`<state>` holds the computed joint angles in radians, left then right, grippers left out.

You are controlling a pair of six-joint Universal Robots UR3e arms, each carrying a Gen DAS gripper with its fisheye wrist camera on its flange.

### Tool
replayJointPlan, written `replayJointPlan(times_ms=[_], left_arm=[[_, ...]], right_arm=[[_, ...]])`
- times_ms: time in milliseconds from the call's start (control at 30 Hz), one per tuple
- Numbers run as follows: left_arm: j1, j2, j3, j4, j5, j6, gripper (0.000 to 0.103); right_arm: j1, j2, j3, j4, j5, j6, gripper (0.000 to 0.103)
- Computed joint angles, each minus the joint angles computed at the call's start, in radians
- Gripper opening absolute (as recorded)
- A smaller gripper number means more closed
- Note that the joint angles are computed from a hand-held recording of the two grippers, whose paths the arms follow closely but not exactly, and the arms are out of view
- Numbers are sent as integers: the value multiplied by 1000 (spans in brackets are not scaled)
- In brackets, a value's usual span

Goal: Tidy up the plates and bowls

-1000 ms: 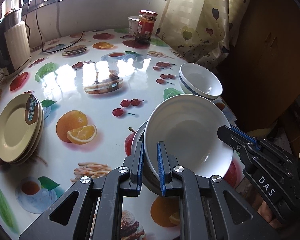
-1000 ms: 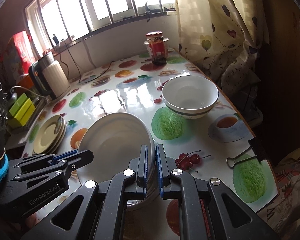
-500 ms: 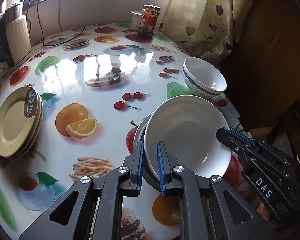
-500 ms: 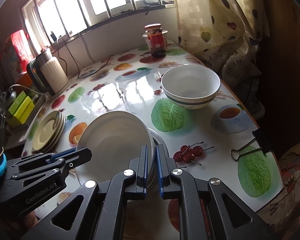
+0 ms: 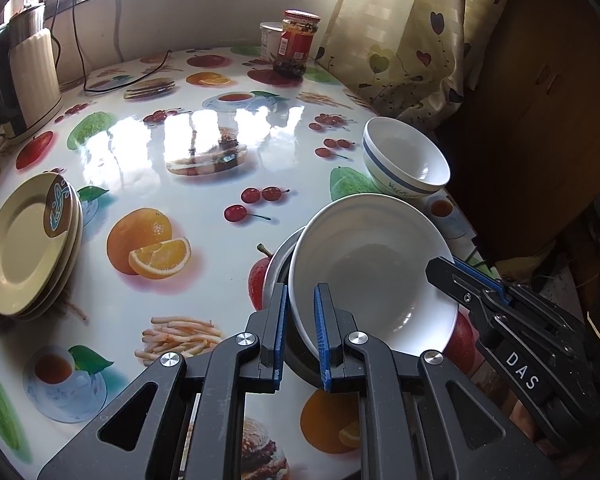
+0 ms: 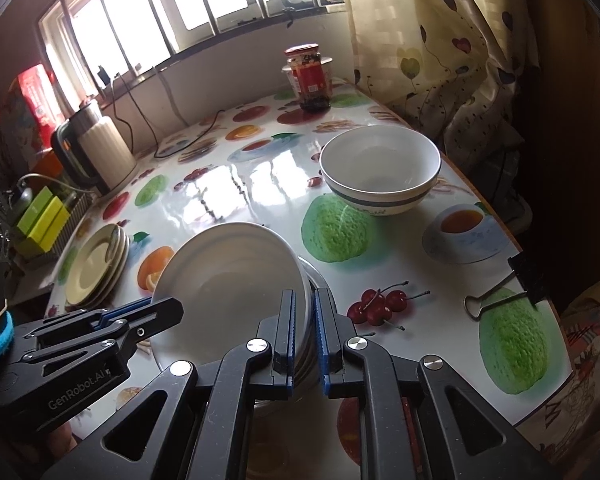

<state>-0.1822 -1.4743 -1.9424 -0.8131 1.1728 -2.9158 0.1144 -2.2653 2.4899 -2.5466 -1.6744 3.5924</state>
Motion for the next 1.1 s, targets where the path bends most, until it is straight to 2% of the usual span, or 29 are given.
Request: replayJointPlan(times_ms=[867,1100], left_arm=[[20,31,11,-42,-24,9,16],[6,3,59,-45,-6,1,16]], right_arm=[[-53,-36,3,40,68,-3,17],[-78,-58,2,54,70,-20,26]])
